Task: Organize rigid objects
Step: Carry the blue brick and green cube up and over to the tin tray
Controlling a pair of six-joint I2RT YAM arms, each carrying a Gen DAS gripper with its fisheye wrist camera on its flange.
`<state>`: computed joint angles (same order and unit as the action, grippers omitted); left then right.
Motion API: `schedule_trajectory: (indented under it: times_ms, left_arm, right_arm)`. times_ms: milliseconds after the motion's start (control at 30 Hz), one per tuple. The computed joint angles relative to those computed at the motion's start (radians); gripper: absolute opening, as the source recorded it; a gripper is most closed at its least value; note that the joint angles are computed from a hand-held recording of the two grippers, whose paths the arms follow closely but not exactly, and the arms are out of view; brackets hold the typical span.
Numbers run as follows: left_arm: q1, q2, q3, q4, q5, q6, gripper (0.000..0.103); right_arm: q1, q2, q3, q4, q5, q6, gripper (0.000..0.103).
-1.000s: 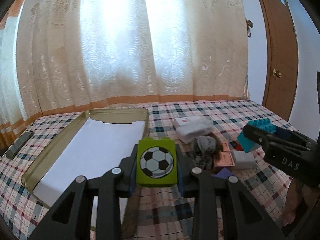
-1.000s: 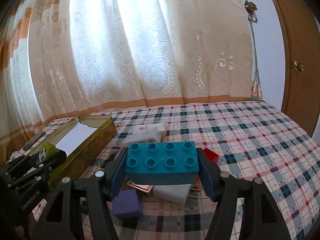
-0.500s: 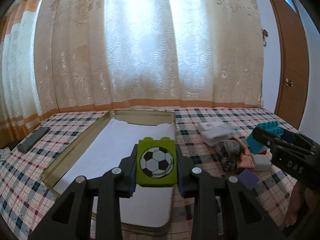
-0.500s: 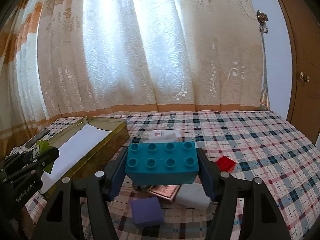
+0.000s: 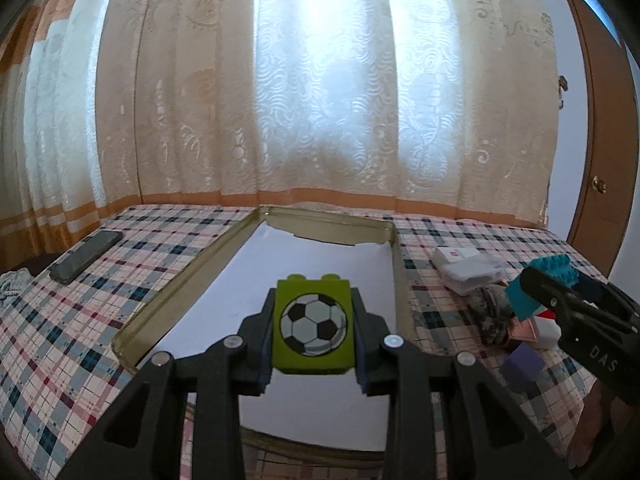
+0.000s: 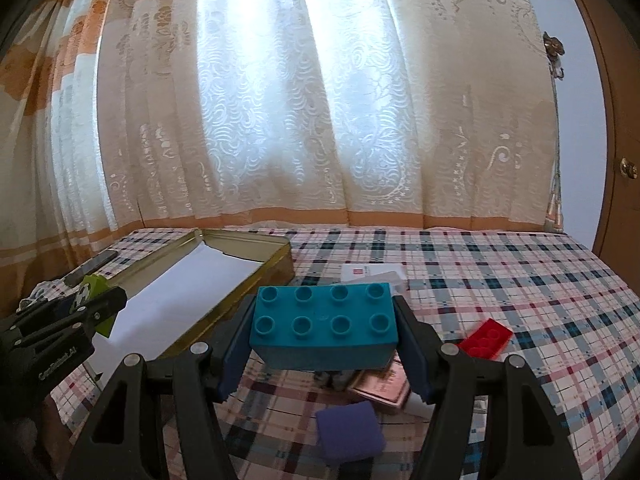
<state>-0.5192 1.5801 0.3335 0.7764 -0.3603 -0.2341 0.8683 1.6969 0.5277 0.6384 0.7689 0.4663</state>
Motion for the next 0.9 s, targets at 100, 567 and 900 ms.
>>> schedule_trajectory:
  times_ms: [100, 567, 900]
  left_arm:
    - [0.015, 0.000, -0.002, 0.000, 0.002, 0.000, 0.030]
    - [0.076, -0.008, -0.008, -0.011, 0.024, -0.003, 0.030]
    - [0.107, -0.015, -0.012, -0.018, 0.044, 0.000, 0.030]
  right_arm:
    - [0.009, 0.016, 0.020, -0.002, -0.002, -0.007, 0.067]
    - [0.056, 0.082, 0.102, 0.001, -0.009, -0.055, 0.067]
    - [0.059, 0.103, 0.133, -0.003, -0.038, -0.085, 0.067]
